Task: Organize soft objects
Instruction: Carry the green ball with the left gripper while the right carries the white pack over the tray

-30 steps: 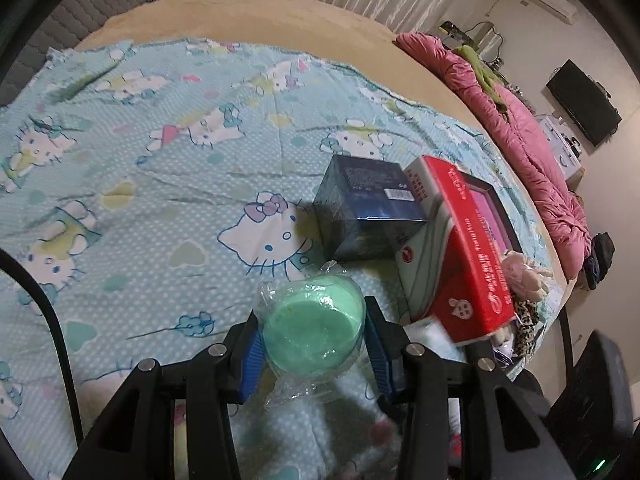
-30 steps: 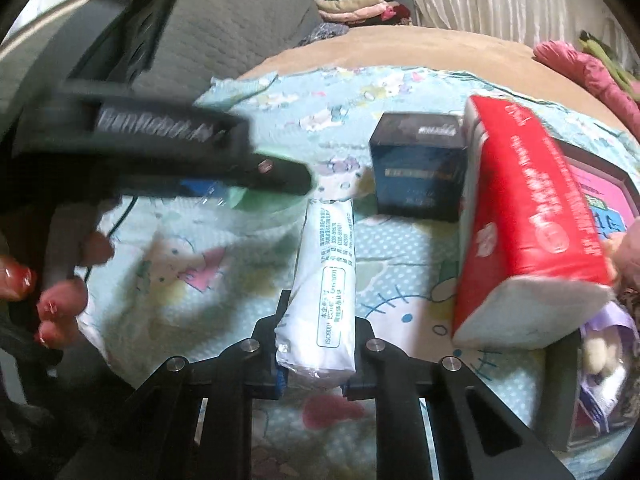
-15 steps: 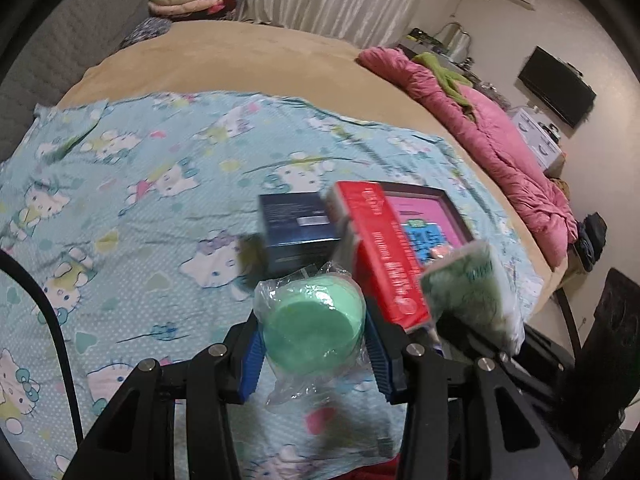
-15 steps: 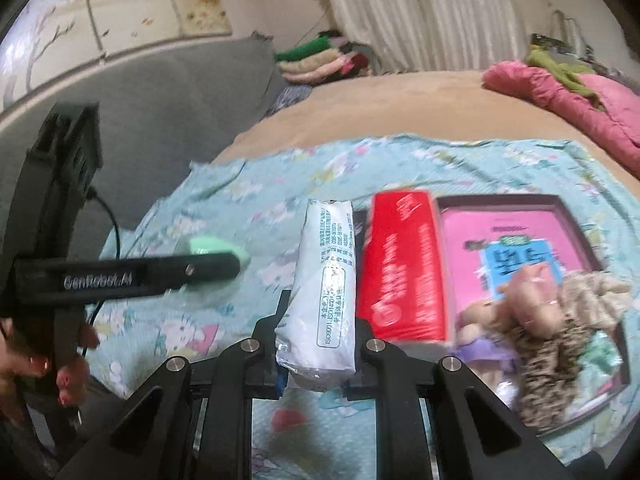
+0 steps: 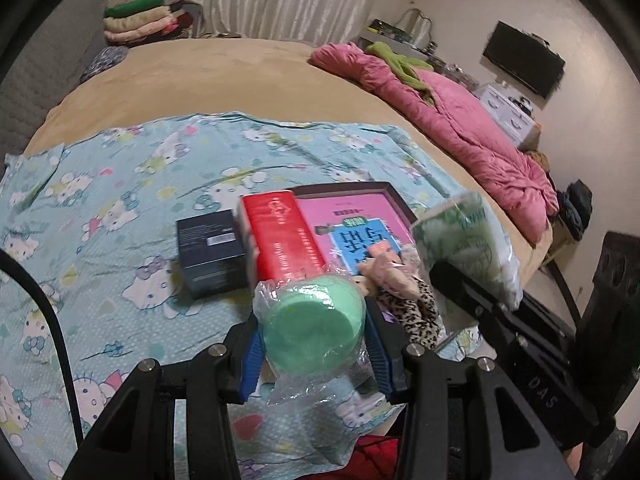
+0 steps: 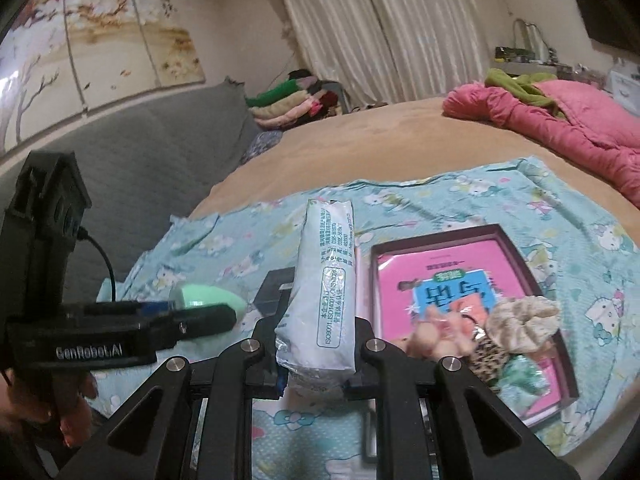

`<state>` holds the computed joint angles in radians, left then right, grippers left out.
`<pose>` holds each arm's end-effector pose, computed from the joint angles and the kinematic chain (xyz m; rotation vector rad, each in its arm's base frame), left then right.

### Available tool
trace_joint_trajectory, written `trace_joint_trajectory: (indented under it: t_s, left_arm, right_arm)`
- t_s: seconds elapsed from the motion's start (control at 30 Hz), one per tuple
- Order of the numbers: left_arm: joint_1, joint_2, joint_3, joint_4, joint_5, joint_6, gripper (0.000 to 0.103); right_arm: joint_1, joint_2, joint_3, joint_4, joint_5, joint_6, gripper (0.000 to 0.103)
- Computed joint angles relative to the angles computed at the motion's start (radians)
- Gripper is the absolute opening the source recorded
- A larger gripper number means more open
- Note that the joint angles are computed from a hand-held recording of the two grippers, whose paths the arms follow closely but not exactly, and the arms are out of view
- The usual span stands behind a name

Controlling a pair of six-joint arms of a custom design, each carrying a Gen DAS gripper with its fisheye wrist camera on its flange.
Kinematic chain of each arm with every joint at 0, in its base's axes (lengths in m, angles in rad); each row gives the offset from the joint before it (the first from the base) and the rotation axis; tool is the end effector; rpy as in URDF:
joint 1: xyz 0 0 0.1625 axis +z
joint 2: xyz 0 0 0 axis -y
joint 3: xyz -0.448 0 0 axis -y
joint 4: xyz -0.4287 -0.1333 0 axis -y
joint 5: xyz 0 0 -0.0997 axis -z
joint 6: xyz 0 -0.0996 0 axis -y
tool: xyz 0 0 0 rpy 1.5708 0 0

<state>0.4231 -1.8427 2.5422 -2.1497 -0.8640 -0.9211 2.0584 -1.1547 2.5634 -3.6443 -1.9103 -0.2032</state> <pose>-0.1900 -0.3027 0.2308 0.3492 2.5600 -0.7393 0.2696 -0.2947 0.1368 0.7735 -2.6275 1.0008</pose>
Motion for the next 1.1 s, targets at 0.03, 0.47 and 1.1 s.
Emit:
trace_joint_trajectory:
  t_s: [0.03,0.47,1.1]
  left_arm:
    - [-0.003,0.02,-0.004,-0.012,-0.003,0.005,0.045]
    - [-0.003,0.209,-0.036,-0.144,-0.053,0.062,0.045]
    - [0.071,0.522,-0.078,-0.353,-0.143,0.169,0.045]
  right_arm:
    - [-0.007,-0.013,0.005,0.0,0.004,0.0,0.018]
    - [-0.114,-0.146,0.047,-0.006,0.016,-0.024,0.018]
    - [-0.296,-0.192,0.084,-0.044,0.063,-0.119,0.018]
